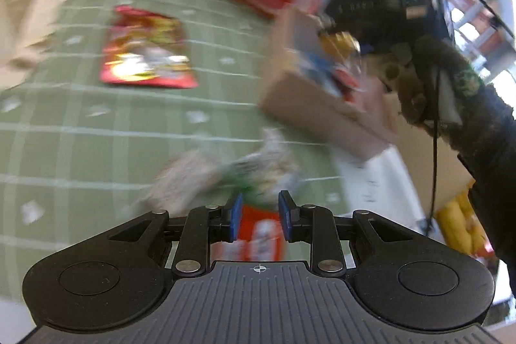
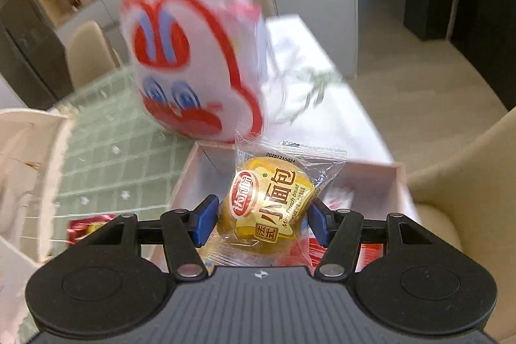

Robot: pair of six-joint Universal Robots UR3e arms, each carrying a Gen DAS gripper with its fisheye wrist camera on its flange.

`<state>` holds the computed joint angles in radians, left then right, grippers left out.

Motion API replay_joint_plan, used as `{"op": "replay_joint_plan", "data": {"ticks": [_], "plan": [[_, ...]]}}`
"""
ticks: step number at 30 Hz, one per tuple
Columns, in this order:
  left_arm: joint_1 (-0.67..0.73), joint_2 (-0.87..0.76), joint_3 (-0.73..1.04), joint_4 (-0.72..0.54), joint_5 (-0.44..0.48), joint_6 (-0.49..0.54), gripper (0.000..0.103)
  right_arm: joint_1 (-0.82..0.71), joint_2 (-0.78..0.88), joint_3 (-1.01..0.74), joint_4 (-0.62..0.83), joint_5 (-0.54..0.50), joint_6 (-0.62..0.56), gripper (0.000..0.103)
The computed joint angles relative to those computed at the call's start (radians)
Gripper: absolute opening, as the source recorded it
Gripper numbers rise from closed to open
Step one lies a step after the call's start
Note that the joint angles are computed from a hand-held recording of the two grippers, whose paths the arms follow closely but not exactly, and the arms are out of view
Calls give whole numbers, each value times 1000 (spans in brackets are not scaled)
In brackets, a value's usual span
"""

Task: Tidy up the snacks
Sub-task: 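Release the lollipop into the box with the left tool while the right drops the bun there, then grasp the red-and-gold chicken snack packet with the right tool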

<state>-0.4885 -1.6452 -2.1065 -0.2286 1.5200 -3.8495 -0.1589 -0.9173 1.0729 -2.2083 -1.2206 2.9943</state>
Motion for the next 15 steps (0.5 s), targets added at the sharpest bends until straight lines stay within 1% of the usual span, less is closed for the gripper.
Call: {"op": "replay_joint_plan", "data": {"ticks": [2,3,6,7,9,10,11,13,15], "plan": [[17,85,-86,-9,34,-30,28,24,52,-22,15,-16,20,62],[29,130,-127,-15,42,-41,28,34,62,-5,-4,-23,29,63],[77,251,-218,-51,34,-42,28,51,24,74,-75,-45,26,64],[93,271,-235,-60,28,-34,28,41,-3,105,-85,-18,22,64],[121,288,-257,-60,9,-17,28,2,-78,191,-108,73,-4,71],[137,291,-264,-56,-6,-4,28,-14,-113,228,-116,98,-18,77],[152,287,-267,-49,-23,7,28,-23,-155,276,-140,95,-20,77],[167,265,-261,-36,-42,19,28,-23,-215,333,-196,47,-14,77],[174,242,-260,-22,-45,33,28,-17,-297,428,-271,-1,-41,77]]}}
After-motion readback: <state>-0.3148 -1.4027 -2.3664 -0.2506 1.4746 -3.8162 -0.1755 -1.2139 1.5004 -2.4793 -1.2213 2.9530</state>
